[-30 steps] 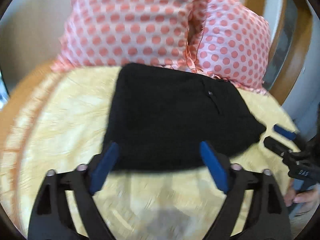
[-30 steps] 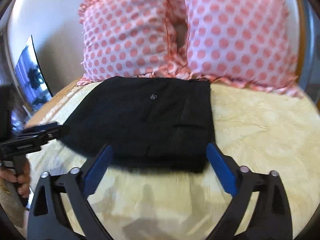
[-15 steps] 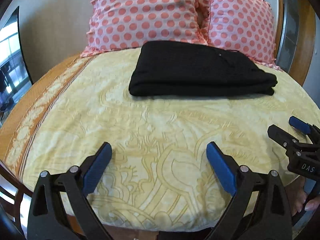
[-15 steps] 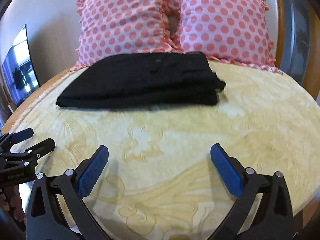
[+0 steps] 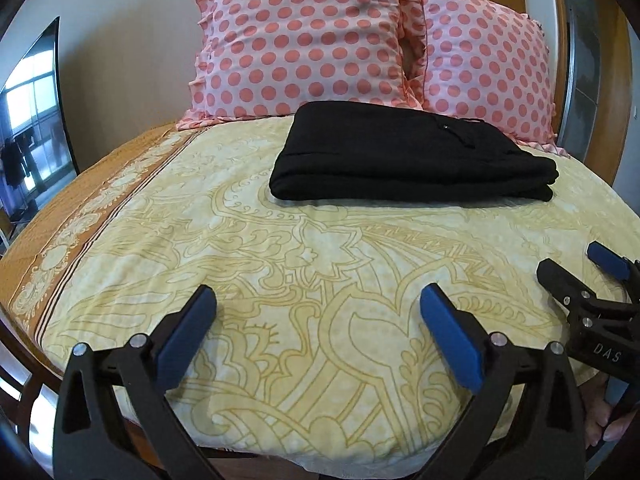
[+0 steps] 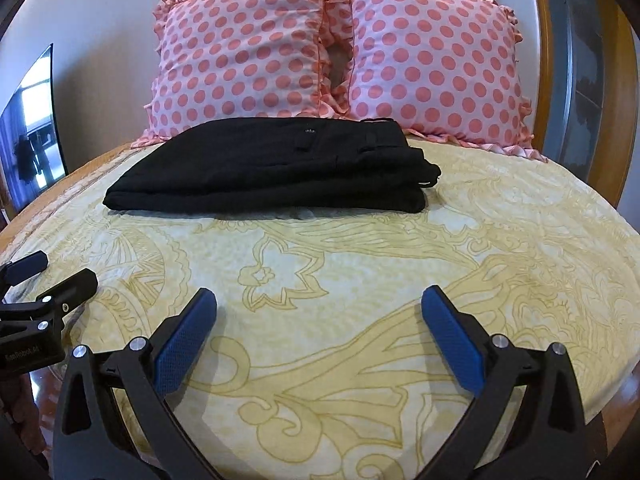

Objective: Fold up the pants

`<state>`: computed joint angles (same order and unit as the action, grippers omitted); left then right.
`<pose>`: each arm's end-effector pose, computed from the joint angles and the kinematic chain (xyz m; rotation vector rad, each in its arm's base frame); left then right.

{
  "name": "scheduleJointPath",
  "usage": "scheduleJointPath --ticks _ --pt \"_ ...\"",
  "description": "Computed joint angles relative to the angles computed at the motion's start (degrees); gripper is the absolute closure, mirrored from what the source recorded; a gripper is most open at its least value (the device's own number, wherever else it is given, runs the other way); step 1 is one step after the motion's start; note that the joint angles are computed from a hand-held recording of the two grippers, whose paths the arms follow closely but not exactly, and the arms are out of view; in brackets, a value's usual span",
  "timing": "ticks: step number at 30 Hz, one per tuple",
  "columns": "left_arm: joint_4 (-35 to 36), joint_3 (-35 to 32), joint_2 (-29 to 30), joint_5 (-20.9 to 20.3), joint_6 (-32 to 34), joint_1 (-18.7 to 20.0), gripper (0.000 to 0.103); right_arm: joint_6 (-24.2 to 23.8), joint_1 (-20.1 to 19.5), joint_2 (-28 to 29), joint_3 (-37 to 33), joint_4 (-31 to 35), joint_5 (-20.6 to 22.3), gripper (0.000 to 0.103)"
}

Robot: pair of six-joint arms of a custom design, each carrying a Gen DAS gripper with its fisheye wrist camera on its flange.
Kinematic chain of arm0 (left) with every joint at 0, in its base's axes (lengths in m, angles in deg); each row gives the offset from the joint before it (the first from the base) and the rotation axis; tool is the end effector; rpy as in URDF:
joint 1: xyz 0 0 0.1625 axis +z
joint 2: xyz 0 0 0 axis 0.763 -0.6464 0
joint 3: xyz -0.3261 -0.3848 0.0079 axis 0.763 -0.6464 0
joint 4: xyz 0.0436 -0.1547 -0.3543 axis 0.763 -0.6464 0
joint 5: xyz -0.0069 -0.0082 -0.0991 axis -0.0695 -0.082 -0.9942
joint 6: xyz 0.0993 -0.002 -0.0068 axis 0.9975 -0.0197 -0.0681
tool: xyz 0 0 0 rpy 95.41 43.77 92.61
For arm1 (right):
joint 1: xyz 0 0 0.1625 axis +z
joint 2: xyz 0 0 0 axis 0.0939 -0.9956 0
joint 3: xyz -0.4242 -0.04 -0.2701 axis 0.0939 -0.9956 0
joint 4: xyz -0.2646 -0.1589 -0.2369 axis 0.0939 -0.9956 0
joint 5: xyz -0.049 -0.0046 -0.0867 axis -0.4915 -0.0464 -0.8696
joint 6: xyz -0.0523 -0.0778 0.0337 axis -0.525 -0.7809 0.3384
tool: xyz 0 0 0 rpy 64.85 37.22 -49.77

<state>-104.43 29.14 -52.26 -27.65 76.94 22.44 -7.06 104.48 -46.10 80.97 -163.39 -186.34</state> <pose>-0.0380 -0.6806 0.2784 0.9788 2.2889 -0.8926 0.2801 -0.6173 -0.0011 0.1244 -1.9839 1.2330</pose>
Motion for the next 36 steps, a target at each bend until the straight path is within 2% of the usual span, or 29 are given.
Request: scheduleJointPath --ticks 36 --pt "-0.9 0.3 0.0 -0.2 0.2 0.0 0.002 -0.8 0.2 0.4 -0.6 -0.7 -0.1 0.001"
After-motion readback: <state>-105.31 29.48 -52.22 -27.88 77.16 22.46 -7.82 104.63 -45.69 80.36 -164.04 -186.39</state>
